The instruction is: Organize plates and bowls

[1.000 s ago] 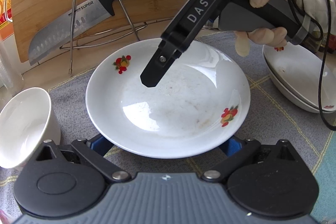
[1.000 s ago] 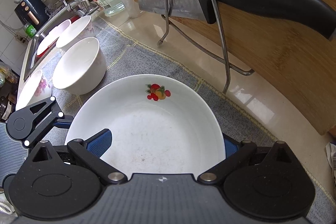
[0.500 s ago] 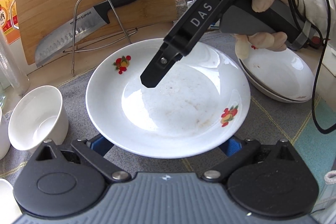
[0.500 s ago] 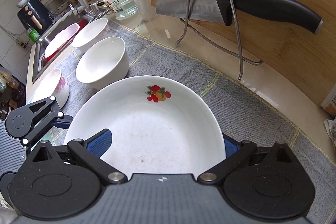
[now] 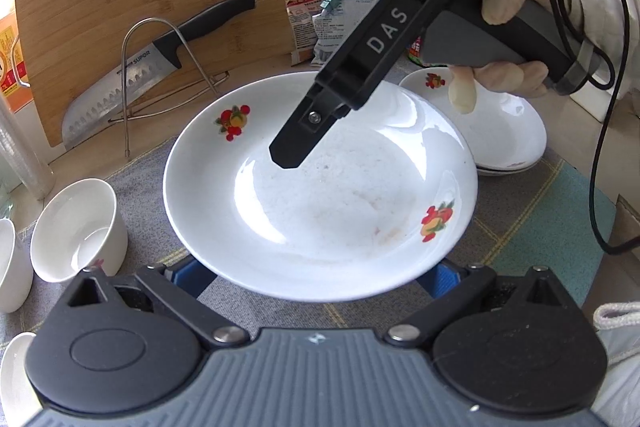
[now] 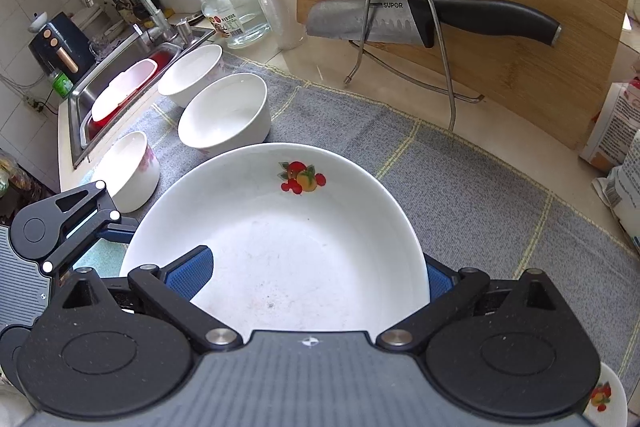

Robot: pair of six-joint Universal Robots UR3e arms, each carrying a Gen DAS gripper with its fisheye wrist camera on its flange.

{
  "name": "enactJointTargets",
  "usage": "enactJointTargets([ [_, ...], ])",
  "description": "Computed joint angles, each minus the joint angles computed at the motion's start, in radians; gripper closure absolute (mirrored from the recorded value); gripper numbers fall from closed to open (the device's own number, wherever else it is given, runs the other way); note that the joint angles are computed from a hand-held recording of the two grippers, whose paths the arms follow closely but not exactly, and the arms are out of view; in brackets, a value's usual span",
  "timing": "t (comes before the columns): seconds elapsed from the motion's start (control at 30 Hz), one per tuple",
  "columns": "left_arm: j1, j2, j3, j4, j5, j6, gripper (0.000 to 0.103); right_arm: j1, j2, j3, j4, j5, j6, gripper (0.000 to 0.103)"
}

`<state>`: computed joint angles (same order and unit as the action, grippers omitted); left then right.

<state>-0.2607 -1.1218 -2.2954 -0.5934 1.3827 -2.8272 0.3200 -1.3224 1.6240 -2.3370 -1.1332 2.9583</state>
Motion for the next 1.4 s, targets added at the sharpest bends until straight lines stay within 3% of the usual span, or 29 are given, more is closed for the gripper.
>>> enactJointTargets([
  [0.47,-0.1,-0.056,0.064,-0.017,-0.029,0.028,0.001,-0.069,-0.268,0.272,-0.039,-0.037,0.065,0.0],
  [1.4,-0.224,-0.355,0.218,0.1,-0.13,0.114,0.001,-0.328,-0.716,0.585,0.107,-0.061,0.04,0.0],
])
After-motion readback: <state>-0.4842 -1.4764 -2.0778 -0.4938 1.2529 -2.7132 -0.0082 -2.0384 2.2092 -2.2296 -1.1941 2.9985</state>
